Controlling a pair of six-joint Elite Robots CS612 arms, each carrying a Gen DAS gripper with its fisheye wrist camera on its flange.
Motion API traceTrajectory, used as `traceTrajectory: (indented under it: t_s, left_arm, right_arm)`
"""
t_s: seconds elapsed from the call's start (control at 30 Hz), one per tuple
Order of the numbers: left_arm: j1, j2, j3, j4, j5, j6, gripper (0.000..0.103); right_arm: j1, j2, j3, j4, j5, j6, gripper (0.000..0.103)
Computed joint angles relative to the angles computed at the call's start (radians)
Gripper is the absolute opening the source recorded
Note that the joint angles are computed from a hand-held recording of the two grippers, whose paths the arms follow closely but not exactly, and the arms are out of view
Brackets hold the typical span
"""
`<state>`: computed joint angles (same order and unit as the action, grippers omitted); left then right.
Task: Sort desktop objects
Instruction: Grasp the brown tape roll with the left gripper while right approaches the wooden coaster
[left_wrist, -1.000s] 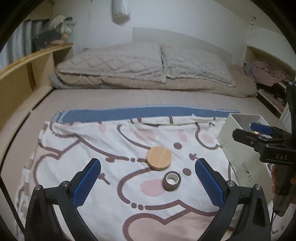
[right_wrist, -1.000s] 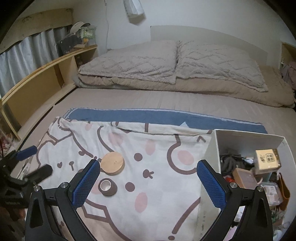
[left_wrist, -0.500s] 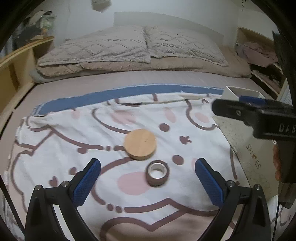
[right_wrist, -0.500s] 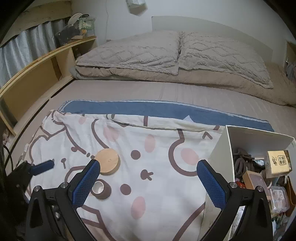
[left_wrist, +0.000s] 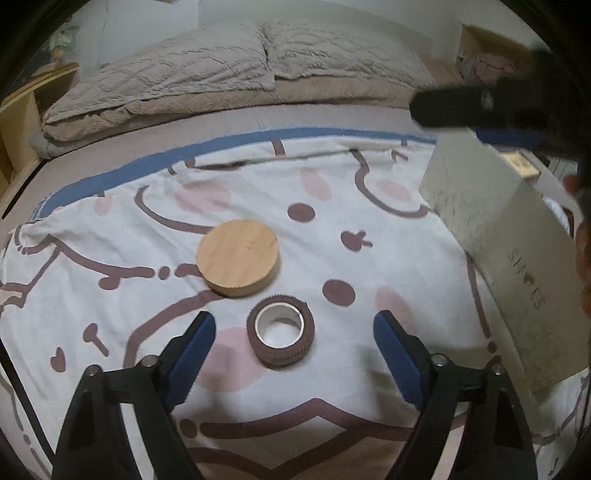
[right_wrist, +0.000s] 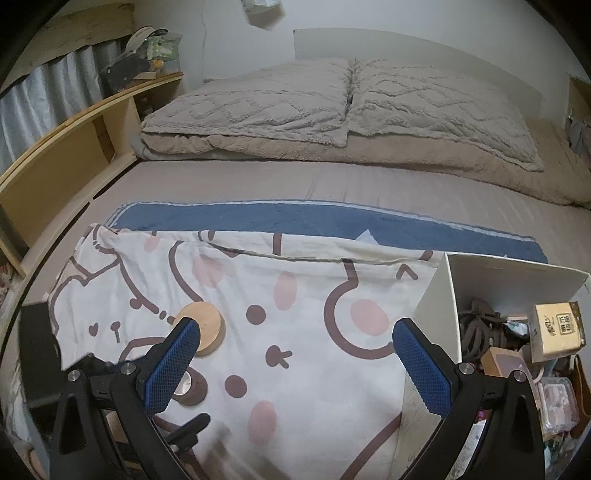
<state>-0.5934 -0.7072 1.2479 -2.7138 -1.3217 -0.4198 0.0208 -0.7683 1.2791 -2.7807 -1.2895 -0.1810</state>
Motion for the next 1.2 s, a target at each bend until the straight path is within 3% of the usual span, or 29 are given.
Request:
traceTrajectory:
  t_s: [0.13,0.33,0.4,0.63,0.73,0.8,0.9,1.2]
  left_arm:
    - [0.011,0.013,-0.012,0.029,-0.059,-0.016,0.072]
    - [0.018,0.022,-0.014,0.035,-0.069,-0.022,0.063]
    - [0.020,0.024,-0.013,0.028,-0.062,-0.028,0.051]
    - [0.033,0.013,0.020,-0.043,-0.103,-0.028,0.043]
    - [0.037,0.001,0.042,-0.075,-0.115,-0.018,0.043]
    - [0.040,-0.008,0.058,-0.090,-0.120,-0.014,0.043]
    - [0.042,-0.024,0.084,-0.101,-0.119,-0.004,0.043]
    - [0.042,-0.100,0.206,-0.087,-0.096,0.065,0.043]
  right_arm:
    - [-0.001,0.009,-0.015,0.035,0.026,-0.011,0.103]
    - [0.010,0.025,-0.032,0.055,0.022,-0.030,0.103]
    - [0.008,0.031,-0.038,0.064,0.054,-0.028,0.101]
    - [0.002,0.058,-0.074,0.122,0.150,0.071,0.090]
    - [0.003,0.069,-0.086,0.133,0.173,0.098,0.076]
    - [0.005,0.076,-0.096,0.154,0.187,0.095,0.045]
    - [0.014,0.085,-0.111,0.175,0.191,0.092,0.029]
    - [0.054,0.126,-0.173,0.224,0.177,0.049,0.026]
